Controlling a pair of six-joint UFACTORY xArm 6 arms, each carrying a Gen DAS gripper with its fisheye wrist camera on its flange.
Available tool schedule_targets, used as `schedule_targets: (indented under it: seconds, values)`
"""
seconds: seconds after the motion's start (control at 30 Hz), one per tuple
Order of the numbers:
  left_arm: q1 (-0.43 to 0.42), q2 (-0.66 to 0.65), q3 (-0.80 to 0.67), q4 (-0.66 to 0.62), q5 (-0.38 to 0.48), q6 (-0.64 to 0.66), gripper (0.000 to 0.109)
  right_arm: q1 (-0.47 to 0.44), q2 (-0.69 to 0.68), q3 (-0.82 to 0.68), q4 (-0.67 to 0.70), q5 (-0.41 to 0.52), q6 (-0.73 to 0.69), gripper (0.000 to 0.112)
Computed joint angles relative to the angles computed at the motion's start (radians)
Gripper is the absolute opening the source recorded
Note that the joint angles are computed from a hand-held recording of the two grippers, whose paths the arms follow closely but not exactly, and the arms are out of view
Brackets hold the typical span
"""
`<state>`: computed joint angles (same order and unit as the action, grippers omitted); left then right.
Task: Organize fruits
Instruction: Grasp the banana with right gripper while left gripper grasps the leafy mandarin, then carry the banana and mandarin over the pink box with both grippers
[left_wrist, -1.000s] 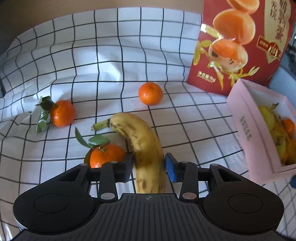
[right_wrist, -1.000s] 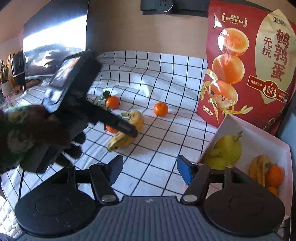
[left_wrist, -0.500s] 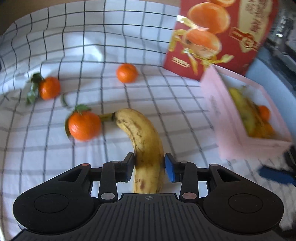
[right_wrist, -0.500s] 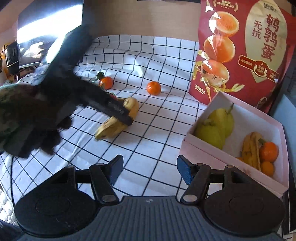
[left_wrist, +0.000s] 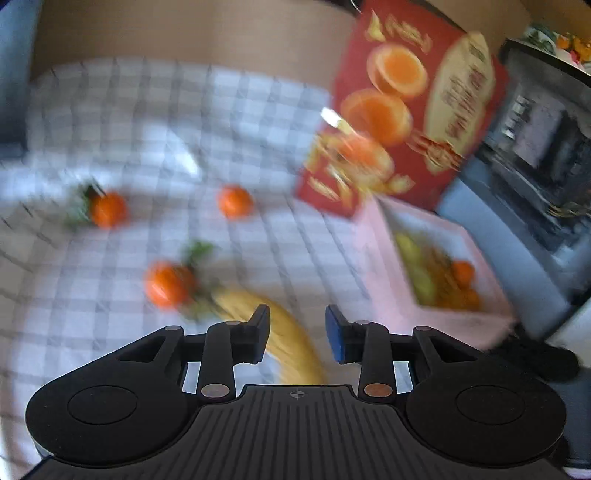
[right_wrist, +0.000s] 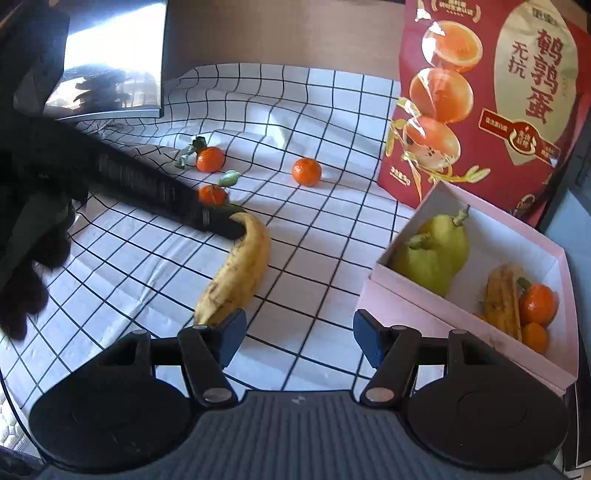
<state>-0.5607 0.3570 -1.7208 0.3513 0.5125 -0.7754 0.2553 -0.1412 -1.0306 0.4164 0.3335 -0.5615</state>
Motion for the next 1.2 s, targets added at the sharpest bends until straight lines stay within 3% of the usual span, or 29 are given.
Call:
schedule_targets:
  seconds: [0.07,0.2,0.4,0.43,0.53,0.63,0.73,0.8,0.93,1.03,1.2]
  values:
    - [0.014,0.038,-0.070,0.093,0.085,-0.028,0.037,0.005,-0.001,-0.001,0.010,-0.005,-0.008,0.065]
    - [0.045,0.125,-0.186,0.134,0.179,0.007,0.037,0.012,0.004,-0.006,-0.015,-0.011,0.032,0.065]
    - [0.060,0.241,-0.342,0.071,0.293,0.204,0.039,0.012,0.010,-0.012,-0.056,-0.013,0.079,0.065]
    - [0.062,0.253,-0.354,0.059,0.298,0.234,0.045,0.012,0.013,-0.015,-0.060,-0.010,0.084,0.065]
    - [0.077,0.271,-0.365,0.025,0.291,0.268,0.052,0.018,0.031,-0.051,-0.003,0.037,0.050,0.065]
    - [0.106,0.275,-0.349,-0.085,0.247,0.289,0.054,0.037,0.089,-0.134,0.082,0.099,-0.014,0.065]
    - [0.131,0.269,-0.322,-0.197,0.202,0.310,0.051,0.056,0.190,-0.243,0.074,0.127,0.032,0.065]
    - [0.144,0.241,-0.275,-0.243,0.169,0.300,0.051,0.066,0.260,-0.304,-0.006,0.125,0.121,0.065]
    - [0.161,0.137,-0.097,-0.252,0.064,0.228,0.050,0.077,0.358,-0.381,-0.112,0.127,0.214,0.059]
    - [0.170,0.071,0.008,-0.238,0.021,0.166,0.050,0.076,0.386,-0.404,-0.131,0.127,0.222,0.039]
    - [0.155,-0.021,0.131,-0.190,-0.011,0.090,0.050,0.070,0.350,-0.379,-0.068,0.140,0.181,0.036]
